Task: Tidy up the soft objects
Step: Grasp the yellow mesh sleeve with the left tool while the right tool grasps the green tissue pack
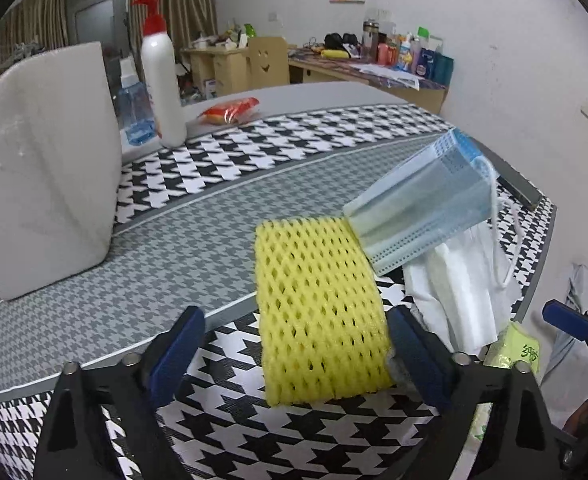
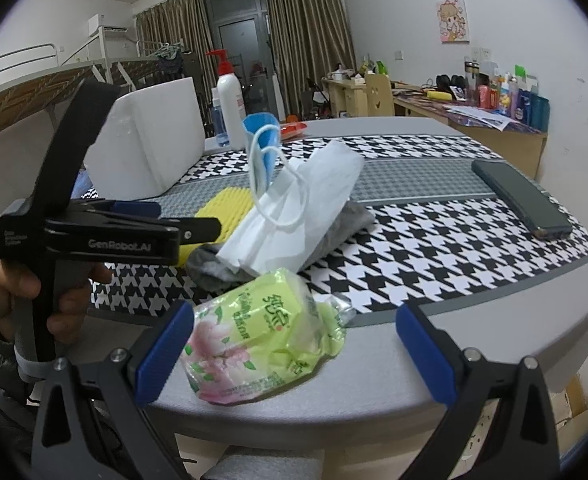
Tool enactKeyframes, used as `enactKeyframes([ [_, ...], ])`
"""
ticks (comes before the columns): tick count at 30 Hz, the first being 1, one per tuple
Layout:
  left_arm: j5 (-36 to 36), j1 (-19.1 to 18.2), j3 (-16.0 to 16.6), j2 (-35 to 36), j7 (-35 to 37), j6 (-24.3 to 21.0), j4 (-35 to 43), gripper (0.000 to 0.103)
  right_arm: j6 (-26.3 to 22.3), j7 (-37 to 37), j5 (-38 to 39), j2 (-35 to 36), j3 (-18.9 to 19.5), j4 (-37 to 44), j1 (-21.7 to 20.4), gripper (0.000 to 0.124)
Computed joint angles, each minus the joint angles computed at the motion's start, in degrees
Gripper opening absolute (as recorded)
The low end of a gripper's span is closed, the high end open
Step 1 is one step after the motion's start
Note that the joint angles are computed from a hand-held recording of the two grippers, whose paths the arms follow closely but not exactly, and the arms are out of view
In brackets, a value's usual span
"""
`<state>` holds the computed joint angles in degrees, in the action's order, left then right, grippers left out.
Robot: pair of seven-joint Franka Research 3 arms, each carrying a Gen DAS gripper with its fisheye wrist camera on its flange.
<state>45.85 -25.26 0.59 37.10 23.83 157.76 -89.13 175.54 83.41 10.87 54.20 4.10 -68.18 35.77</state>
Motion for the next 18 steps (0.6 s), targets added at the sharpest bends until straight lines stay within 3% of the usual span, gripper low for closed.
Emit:
enactKeyframes([
  [3,-2.5,1.8,-1.9,0.7,2.8,1.3,0.3,0.077,-0.2,-0.1,0.1,0.2,0.2,0.2,-0.1,0.102],
  [9,-5.6,1.9,-2.1,1.4,5.9,1.9,1.2,0.071,-1.7,-0.8,0.0,0.6,0.9,0.9,-0.4,0.102],
  [13,-7.4,2.5,-2.8,1.3,8.2,4.1,0.6,0.046,-2.1,-1.5,-0.1,0.8,1.2,1.2,-0.4,0.102],
  [18,-10.1,3.2,-3.8,1.6,11.8,7.5,0.0,0.026,-2.3,-2.2,-0.3,1.0,1.1,1.3,0.0,0.102],
])
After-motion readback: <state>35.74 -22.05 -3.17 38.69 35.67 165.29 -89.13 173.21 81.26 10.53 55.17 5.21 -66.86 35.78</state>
